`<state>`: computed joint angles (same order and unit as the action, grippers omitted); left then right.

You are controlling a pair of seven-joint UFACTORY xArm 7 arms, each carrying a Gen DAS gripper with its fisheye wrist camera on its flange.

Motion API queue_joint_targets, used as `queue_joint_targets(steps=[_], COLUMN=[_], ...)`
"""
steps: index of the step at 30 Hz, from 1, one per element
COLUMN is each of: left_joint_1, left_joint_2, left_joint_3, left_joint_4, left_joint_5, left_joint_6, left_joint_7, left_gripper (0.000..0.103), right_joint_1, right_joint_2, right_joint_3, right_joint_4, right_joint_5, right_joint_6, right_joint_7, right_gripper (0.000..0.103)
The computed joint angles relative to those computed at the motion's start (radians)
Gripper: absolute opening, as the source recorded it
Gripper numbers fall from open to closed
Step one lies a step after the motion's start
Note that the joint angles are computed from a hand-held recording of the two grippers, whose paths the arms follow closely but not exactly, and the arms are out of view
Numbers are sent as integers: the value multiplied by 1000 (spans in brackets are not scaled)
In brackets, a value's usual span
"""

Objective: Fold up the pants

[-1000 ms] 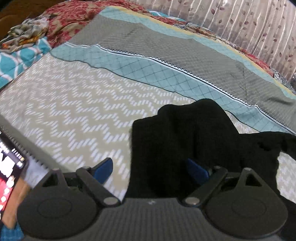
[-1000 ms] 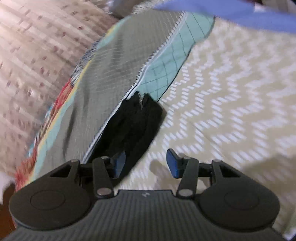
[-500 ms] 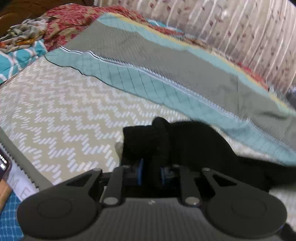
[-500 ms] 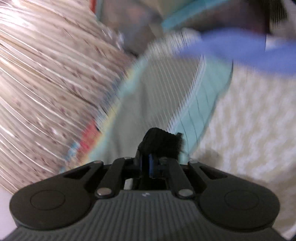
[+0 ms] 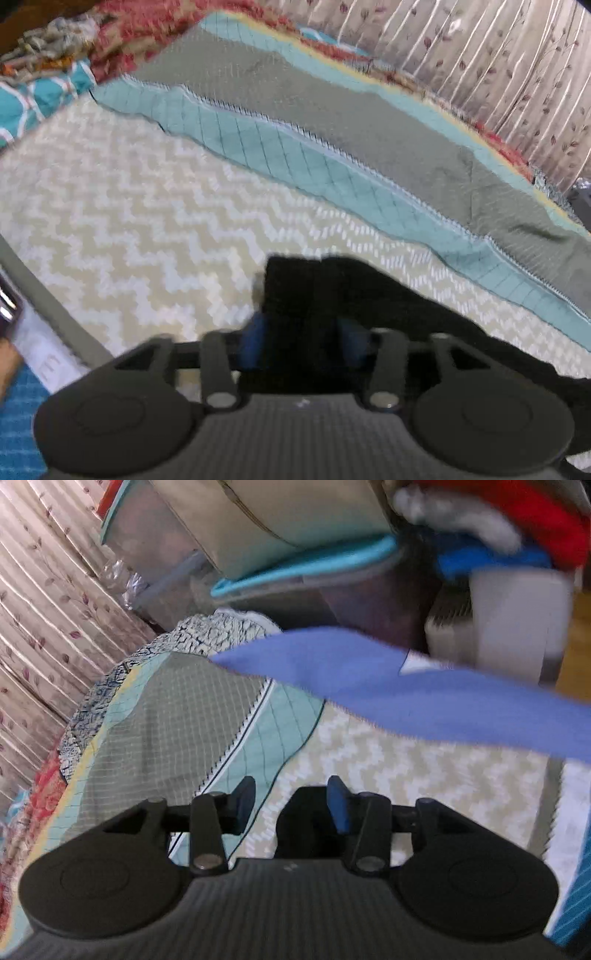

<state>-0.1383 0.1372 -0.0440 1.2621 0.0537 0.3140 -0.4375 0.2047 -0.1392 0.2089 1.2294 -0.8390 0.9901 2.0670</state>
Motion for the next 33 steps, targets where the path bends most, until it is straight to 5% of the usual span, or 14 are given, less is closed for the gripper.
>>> queue_joint_targets(steps=[5, 7, 12, 15, 16, 17, 18, 19, 24, 26, 28, 30, 32, 33], left_joint_1=[-14, -21, -28, -84, -126, -150, -147, -135, -194, -254, -193, -154, -143, -144], left_joint_2=[-22, 27, 203, 288, 295, 287, 274, 258, 205, 241, 291, 288, 224, 188], left_joint_3=[43, 43, -18, 12, 56, 82, 78, 68, 175, 244, 157, 113, 111, 117], left_joint_4=[-5, 63, 260, 352, 355, 339, 324, 309, 253, 312, 401, 404, 321, 277], left_joint_5=[157, 207, 144, 153, 206, 245, 246, 227, 389, 441, 409, 335, 349, 370], left_joint_6=[-86, -62, 58, 166, 169, 146, 129, 112, -17, 60, 205, 239, 202, 178], left_joint_7=[-110, -115, 173, 186, 131, 93, 88, 83, -211, -336, -293, -213, -216, -240], left_gripper=[101, 102, 103, 72, 62, 42, 38, 35, 34, 50, 59, 62, 86, 88], right_joint_1=[14, 22, 81, 113, 126, 162, 180, 183, 243, 235, 198, 243, 255, 253], right_joint_2=[19, 71, 281, 408, 431, 458, 480, 483, 445, 471, 509, 449, 310, 248], right_joint_3=[-4, -16, -44, -69, -78, -100, -111, -122, -217, -219, -180, -233, -250, -244], right_joint_4=[-12, 49, 271, 385, 403, 442, 475, 480, 446, 484, 549, 482, 321, 253], right_joint_5=[25, 70, 265, 335, 332, 286, 267, 277, 83, 72, 157, 117, 7, -21], right_joint_6=[-95, -132, -89, -8, 13, 66, 88, 69, -140, -185, -141, -131, -146, -110], right_joint_7=[-83, -183, -503, -573, -574, -583, -625, -636, -435, -428, -523, -479, -317, -244], right_gripper=[46, 47, 66, 70, 61, 31, 6, 6, 6, 21, 51, 51, 50, 50])
